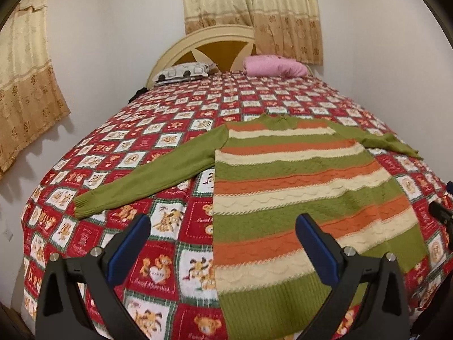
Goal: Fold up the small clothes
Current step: 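Move the right tool to the sweater sleeve cuff and grasp it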
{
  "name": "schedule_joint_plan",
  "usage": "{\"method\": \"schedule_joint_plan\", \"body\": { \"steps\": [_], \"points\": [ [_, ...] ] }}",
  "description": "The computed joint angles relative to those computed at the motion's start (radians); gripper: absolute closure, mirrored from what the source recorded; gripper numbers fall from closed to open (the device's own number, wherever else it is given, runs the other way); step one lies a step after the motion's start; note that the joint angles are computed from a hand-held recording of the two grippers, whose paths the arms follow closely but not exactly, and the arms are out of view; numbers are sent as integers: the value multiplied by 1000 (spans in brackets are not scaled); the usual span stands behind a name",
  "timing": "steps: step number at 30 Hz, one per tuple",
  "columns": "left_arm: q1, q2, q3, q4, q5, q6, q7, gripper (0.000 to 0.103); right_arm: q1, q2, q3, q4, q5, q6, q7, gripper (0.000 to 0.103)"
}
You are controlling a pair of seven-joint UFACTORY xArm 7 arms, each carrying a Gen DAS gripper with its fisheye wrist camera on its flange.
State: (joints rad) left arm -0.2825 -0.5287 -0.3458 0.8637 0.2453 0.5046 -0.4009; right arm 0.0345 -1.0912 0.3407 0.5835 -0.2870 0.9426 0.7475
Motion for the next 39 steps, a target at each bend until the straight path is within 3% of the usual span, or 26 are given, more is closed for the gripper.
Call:
{"method": "schedule_joint_plan", "body": {
  "steps": [5,10,19,24,29,39],
  "points": [
    [37,120,-29,79,64,-5,-21,0,-30,47,-77,-27,-4,-62,-26,1],
    [59,249,-54,174,184,-13,-116,0,-93,105,-156,-45,-12,-132,-66,1],
    [20,473,-36,351,490,-21,-320,0,-240,219,-301,-34,18,-215,-134,1],
    [-52,604,11,468,570,39,-374,0,-352,290,-368,-5,24,-241,-162,1],
    [-115,706,64,573,524,87,-345,0,-447,385,-431,42,19,-268,-195,1],
    [-234,830,174,710,434,127,-314,0,-556,560,-541,140,103,-336,-231,6]
  ]
}}
